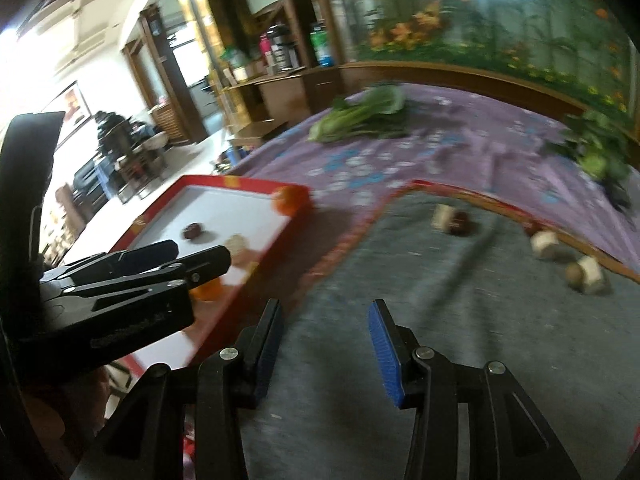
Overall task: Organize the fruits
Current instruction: 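Move both open tools back over the mat, then grasp a beige cube with the left tool while the right tool reaches a red date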
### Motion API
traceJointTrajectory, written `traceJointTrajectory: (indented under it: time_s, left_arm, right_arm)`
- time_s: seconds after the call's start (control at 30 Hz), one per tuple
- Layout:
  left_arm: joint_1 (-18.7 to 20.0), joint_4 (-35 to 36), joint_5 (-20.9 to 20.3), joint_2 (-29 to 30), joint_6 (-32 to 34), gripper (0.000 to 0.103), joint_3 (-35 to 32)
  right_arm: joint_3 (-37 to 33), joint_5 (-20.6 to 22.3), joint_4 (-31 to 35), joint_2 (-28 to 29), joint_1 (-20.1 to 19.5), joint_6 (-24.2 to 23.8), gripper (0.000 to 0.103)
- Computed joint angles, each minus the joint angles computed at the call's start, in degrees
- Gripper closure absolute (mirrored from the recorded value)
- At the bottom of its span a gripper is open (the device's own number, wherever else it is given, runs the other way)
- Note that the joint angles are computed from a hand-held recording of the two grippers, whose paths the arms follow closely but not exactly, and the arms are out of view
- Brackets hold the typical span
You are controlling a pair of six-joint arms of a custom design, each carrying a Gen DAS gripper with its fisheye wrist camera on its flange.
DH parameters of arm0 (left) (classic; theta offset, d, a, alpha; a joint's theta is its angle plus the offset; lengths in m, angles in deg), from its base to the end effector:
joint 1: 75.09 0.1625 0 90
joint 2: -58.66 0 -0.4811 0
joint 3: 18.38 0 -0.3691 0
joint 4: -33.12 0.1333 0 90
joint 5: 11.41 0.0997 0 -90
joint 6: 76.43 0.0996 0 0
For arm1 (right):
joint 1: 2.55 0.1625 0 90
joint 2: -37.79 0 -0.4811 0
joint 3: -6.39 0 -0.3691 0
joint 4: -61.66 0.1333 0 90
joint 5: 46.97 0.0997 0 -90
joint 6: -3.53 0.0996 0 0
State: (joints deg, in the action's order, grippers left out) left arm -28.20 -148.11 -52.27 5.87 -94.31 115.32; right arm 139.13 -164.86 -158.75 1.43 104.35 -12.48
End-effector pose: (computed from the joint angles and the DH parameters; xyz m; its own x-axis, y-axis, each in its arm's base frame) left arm -0.1614 -0.4777 0.1350 -0.7491 0.1108 -0.6531 0.4648 0.7904 -0.3989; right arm 0.2220 -0.4324 0.0637 -0.8196 -0.2249 0.5270 -0.4858 0.7604 -0.4310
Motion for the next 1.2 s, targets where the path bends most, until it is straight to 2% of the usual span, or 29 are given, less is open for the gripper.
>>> traceJointTrajectory:
  time_s: [0.27,0.33,0.57,0.7,0.83,1.0,1.1,1.2]
  left_arm:
    - [-0.64,3.15,-6.27,5.28,1.65,0.042,-5.31]
    - [-0.68,3.93,-6.79,6.61,1.86,0.042,-6.75]
    - [0.35,8.44,-9.32,10.39,1.85,0.042,-13.52]
    - [1.43,11.54,-10.34,11.77,0.64,0.042,-17.48]
    - [2.46,14.57,-10.24,13.29,-0.36,0.042,-21.31]
    - [3.79,17.79,-7.64,15.4,-2.53,0.042,-25.94]
    - [4.61,20.03,-8.46,16.4,-2.35,0.042,-28.06]
    - [4.7,21.79,-6.22,17.43,-2.08,0.042,-29.24]
  right_arm:
    - [5.85,-2.79,-6.78,-4.12,-5.31,-0.38,0.06]
    - [6.59,-3.88,-7.95,-4.98,-6.66,-0.81,0.06]
    - [9.31,-1.45,-10.11,-8.61,-11.68,-0.69,0.06]
    - [9.94,-0.51,-10.67,-9.51,-12.83,-1.04,0.06]
    - [10.01,1.05,-10.63,-10.08,-13.78,-1.27,0.06]
    - [9.59,2.16,-9.35,-10.82,-14.51,-1.22,0.06]
    - [9.42,2.92,-8.96,-10.8,-14.91,-1.4,0.06]
    - [9.21,3.45,-8.19,-10.81,-15.21,-1.45,0.06]
